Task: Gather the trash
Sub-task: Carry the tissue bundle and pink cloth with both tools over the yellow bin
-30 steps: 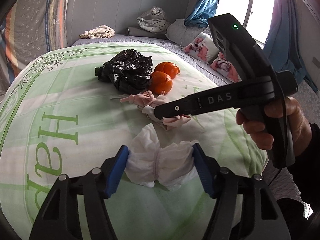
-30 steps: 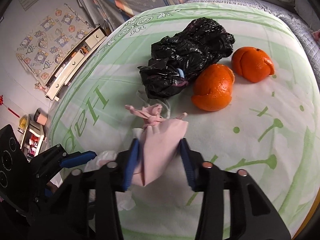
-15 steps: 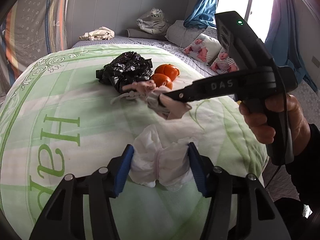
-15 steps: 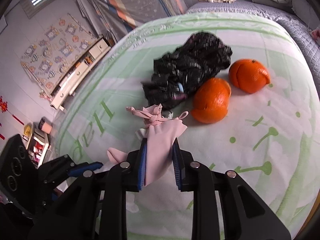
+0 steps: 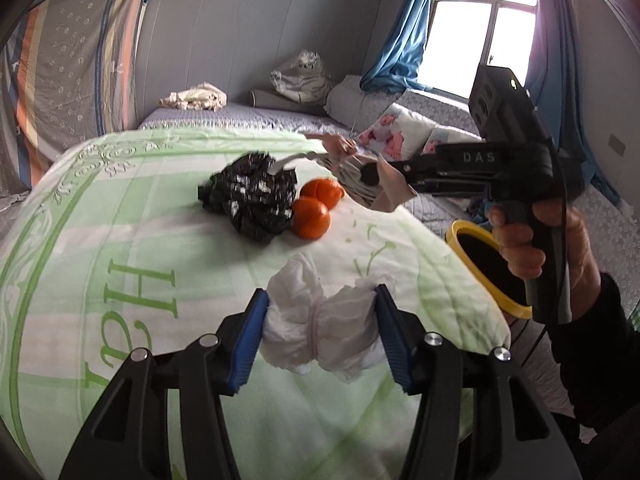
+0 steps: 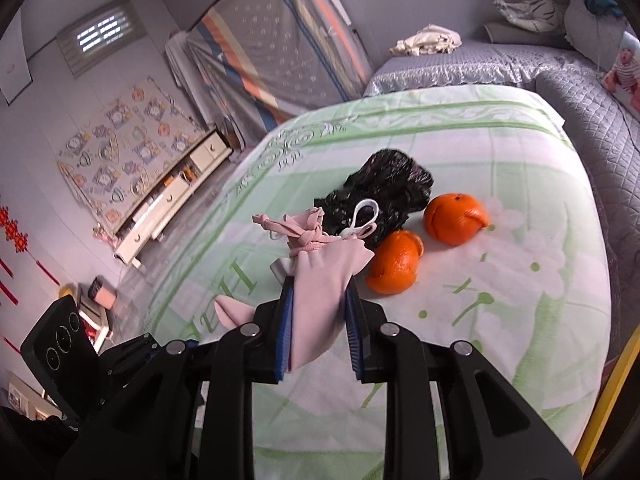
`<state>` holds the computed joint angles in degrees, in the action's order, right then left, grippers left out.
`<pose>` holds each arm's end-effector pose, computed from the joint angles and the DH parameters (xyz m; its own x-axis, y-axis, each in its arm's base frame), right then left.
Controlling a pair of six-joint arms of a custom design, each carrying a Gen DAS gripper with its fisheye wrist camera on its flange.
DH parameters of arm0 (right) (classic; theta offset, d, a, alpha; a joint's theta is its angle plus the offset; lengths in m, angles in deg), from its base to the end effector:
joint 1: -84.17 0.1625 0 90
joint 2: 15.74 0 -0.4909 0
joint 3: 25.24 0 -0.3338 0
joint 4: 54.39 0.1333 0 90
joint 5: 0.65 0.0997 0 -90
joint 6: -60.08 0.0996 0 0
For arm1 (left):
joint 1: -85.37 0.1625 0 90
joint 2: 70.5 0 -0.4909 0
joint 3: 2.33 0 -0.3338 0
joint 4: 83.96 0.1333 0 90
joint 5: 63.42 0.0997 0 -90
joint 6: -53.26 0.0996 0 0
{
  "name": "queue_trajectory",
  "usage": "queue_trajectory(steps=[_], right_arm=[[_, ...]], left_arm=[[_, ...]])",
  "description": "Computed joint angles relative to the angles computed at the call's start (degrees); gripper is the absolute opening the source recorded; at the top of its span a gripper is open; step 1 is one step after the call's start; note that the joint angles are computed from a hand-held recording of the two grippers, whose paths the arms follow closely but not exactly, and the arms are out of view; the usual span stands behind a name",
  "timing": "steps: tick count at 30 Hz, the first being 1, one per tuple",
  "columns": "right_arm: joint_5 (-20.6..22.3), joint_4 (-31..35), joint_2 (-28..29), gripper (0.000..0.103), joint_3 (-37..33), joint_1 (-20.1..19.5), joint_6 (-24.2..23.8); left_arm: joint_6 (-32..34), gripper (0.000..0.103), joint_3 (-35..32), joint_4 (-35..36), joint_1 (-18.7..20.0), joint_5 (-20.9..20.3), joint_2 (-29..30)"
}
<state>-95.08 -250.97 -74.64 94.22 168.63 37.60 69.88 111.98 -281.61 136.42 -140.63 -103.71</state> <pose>0.0711 -0.5678 0.2949 -0.9376 -0.1242 0.3247 -0.3154 0.6966 -0.6444 -0.2532 -0.5604 0.0593 -0.6255 0.7127 -0.3176 0.7736 0.5133 -0.3717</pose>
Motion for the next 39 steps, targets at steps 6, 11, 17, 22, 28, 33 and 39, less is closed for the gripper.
queue_trajectory(steps=[6,11,17,22,28,33,39], right_arm=[[3.0,-3.8,-3.0,0.022,3.5,-1.0,0.6],[4.5,-7.6,-5.5,0.022,6.3,-1.5,0.8],[5.6,-13.2,-8.9,0.022,9.8,-2.1,1.4],[6.0,-17.6,-11.9,0.022,12.7,-3.2,1.9],[5.8,-21.1,-14.8,0.022,14.9,-4.2,2.3],[5.9,-24.3,-17.1,0.022,16.8,-5.7,2.6],[5.5,-29.8,-19.3,0.022,19.4,-8.0,2.7]], left_arm=[[0.9,0.051,0.8,-2.4,-1.5,-1.2,-1.3],[1.8,0.051,1.2,-4.4,-3.0,-2.5,-2.0],[2.8,0.051,-0.1,-4.9,-4.0,-4.4,-2.2],[3.3,0.051,-1.5,-5.1,-5.0,-5.1,-1.9],[3.0,0.051,-3.8,-4.8,-6.1,-4.8,-1.4],[2.1,0.051,-6.7,-3.0,-7.1,-5.0,-0.5],[1.4,0.051,-10.4,-0.4,-8.6,-6.6,1.7]])
